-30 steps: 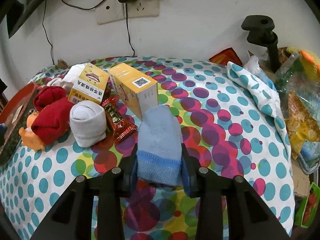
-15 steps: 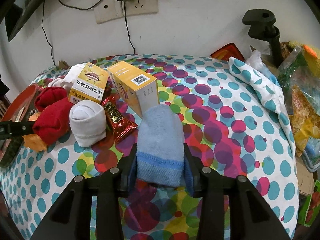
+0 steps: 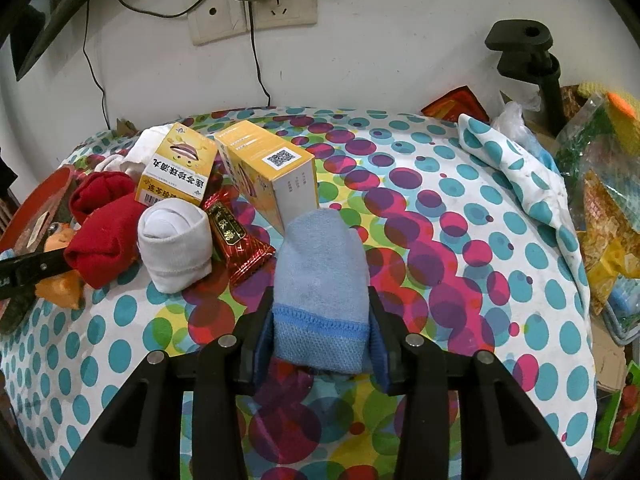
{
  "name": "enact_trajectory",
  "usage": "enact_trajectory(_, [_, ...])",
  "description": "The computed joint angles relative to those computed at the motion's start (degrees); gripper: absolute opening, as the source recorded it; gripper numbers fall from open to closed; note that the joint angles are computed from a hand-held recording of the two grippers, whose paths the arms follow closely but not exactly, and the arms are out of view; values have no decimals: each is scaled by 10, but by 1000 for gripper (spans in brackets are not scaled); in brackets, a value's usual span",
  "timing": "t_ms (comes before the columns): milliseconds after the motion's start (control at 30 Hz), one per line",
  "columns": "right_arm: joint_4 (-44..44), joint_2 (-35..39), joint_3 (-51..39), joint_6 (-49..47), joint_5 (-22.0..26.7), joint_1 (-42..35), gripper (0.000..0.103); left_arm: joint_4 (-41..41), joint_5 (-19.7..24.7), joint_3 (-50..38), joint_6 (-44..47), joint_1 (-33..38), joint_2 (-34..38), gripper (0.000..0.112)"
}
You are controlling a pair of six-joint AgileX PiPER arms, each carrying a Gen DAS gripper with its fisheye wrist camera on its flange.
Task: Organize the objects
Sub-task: 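Grasp the orange rubber toy with the left gripper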
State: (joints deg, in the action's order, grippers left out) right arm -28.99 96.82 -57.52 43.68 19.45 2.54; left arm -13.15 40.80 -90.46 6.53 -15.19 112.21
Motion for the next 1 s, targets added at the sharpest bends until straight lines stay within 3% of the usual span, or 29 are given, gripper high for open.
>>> enact_trajectory(267, [-7, 2, -5, 10, 6, 5, 39, 83, -45, 71, -20, -15, -63, 47])
enact_trajectory(867, [-40, 9, -11, 54, 17, 18, 39, 172, -61, 147, -54, -31, -148, 47])
enact_trajectory(1000, [-46, 10, -11, 61, 18, 20, 39, 161, -57, 153, -40, -21, -163, 47])
